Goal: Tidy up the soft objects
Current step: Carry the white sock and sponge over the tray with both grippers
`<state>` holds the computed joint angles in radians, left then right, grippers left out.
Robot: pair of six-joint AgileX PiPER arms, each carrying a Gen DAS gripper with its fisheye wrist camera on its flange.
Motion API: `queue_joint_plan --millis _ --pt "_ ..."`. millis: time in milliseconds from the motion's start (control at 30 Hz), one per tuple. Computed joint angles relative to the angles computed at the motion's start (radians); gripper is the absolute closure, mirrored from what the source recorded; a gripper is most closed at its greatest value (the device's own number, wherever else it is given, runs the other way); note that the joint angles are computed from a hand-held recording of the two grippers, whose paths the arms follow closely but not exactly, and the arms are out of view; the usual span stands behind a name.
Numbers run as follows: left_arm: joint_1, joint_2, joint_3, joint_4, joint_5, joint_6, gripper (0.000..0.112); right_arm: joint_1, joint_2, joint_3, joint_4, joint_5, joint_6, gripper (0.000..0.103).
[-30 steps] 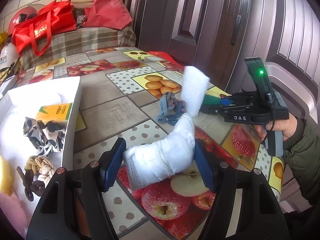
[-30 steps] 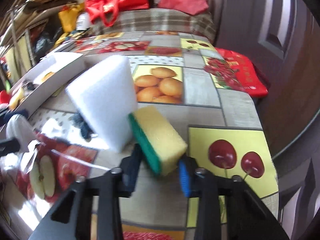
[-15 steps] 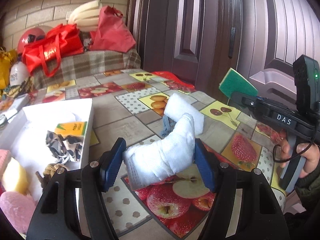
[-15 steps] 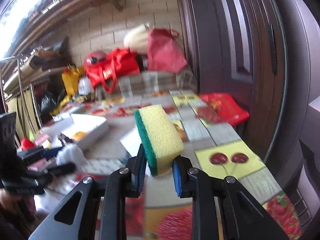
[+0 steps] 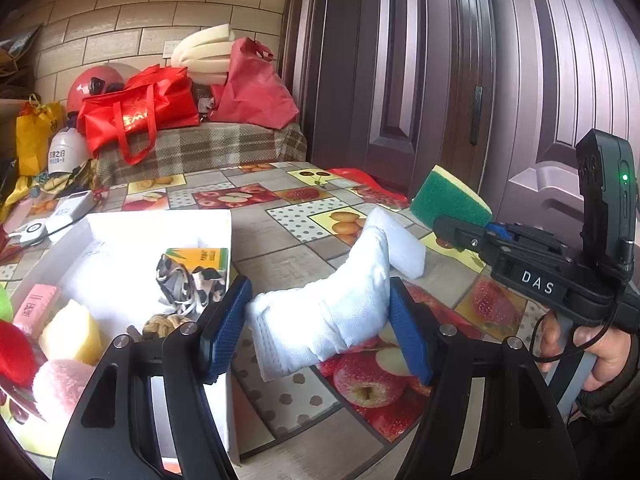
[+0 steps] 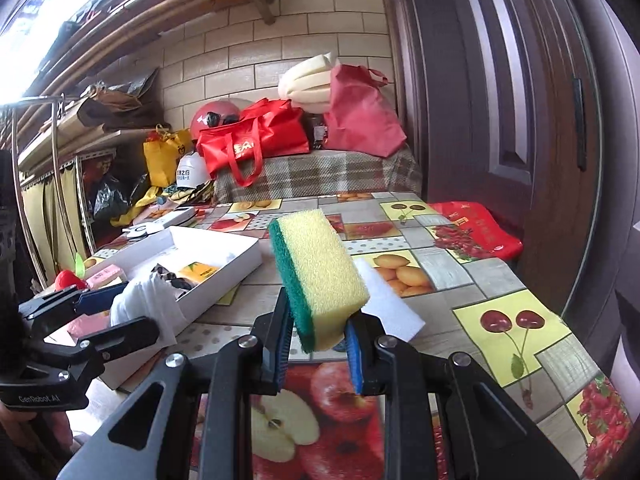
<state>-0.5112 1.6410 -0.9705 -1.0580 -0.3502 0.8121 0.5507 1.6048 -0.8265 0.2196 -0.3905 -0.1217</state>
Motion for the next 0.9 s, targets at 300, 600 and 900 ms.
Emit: queue_joint_plan --millis 300,600,900 --pt "0.003 -0.026 0.038 0.028 -0.025 -0.034 0.044 0.044 0.014 -0.010 0.074 -0.005 -0.079 0.080" --pt "-0.001 -0.051 0.072 -0.018 -0.071 -0.004 0.044 0.051 0.023 -0.019 0.079 -0.005 -0.078 0.080" --pt "0.003 -0.083 0.113 -0.062 -0.124 0.039 0.044 0.093 0.055 -0.062 0.146 0.005 -0.142 0.079"
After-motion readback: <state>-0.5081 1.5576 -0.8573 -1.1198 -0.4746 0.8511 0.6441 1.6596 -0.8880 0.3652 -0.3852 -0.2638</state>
